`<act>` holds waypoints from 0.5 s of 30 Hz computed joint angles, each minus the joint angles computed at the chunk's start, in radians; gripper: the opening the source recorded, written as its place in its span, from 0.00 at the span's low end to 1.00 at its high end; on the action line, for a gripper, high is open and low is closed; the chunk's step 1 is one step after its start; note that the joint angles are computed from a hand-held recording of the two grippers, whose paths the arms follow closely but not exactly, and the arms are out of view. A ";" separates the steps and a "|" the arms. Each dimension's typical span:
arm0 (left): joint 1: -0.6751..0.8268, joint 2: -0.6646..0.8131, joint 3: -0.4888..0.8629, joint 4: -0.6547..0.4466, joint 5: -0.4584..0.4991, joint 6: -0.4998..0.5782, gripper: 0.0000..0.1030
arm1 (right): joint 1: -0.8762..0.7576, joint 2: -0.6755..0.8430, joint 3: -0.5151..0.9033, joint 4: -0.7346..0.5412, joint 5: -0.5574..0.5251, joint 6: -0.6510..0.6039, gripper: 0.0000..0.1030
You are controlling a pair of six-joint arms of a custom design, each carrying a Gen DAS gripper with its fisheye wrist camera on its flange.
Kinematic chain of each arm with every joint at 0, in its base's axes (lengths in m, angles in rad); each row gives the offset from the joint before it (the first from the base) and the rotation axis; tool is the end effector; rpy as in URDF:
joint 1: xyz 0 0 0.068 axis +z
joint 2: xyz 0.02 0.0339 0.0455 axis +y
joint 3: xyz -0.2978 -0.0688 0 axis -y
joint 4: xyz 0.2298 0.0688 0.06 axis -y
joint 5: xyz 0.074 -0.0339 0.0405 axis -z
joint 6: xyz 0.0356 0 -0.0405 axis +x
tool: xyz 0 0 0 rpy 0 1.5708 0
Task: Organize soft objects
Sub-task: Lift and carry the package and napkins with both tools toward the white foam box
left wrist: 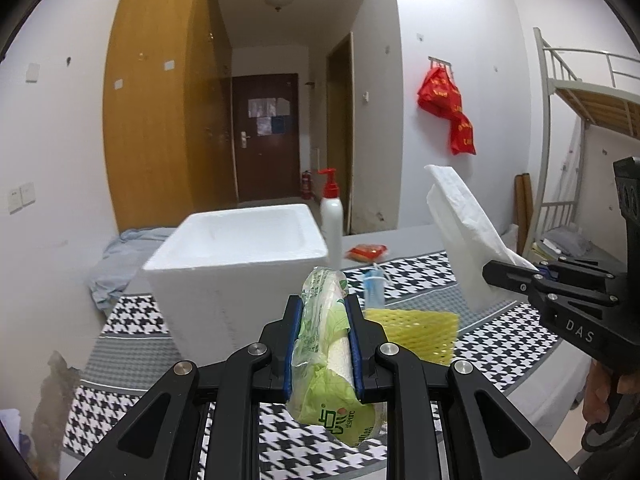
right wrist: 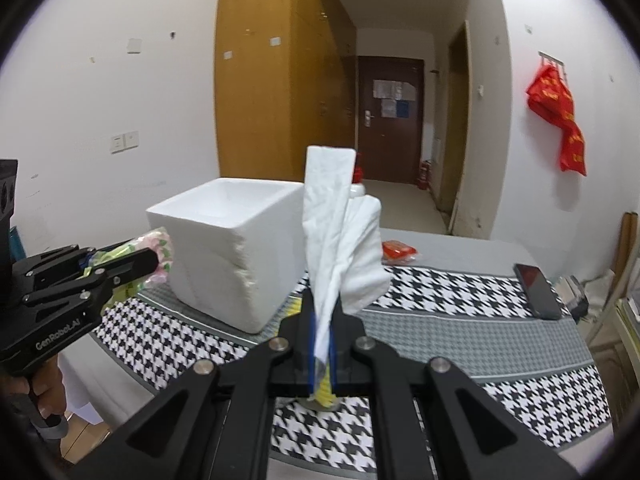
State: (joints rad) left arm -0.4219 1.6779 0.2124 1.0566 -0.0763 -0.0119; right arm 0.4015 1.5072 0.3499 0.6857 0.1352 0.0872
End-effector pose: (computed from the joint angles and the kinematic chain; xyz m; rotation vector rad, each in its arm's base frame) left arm 0.2165 -0.0942 0.1438 0.3551 1.9522 -0.2063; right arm 0.2280 0.0916 0.1747 -0.2357 2.0282 0.1683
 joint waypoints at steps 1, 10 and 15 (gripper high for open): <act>0.008 -0.008 -0.003 -0.004 -0.003 0.001 0.22 | 0.010 0.003 0.007 -0.003 -0.001 -0.002 0.07; 0.059 -0.070 -0.061 0.013 -0.011 0.001 0.22 | 0.088 0.028 0.033 0.001 -0.004 -0.002 0.07; 0.079 -0.109 -0.106 0.036 -0.027 0.004 0.22 | 0.129 0.029 0.031 0.006 0.007 0.003 0.07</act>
State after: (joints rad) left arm -0.3427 1.5686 0.1064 1.0930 -0.1033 -0.0084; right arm 0.5302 1.5366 0.3808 0.6919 0.1420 0.0898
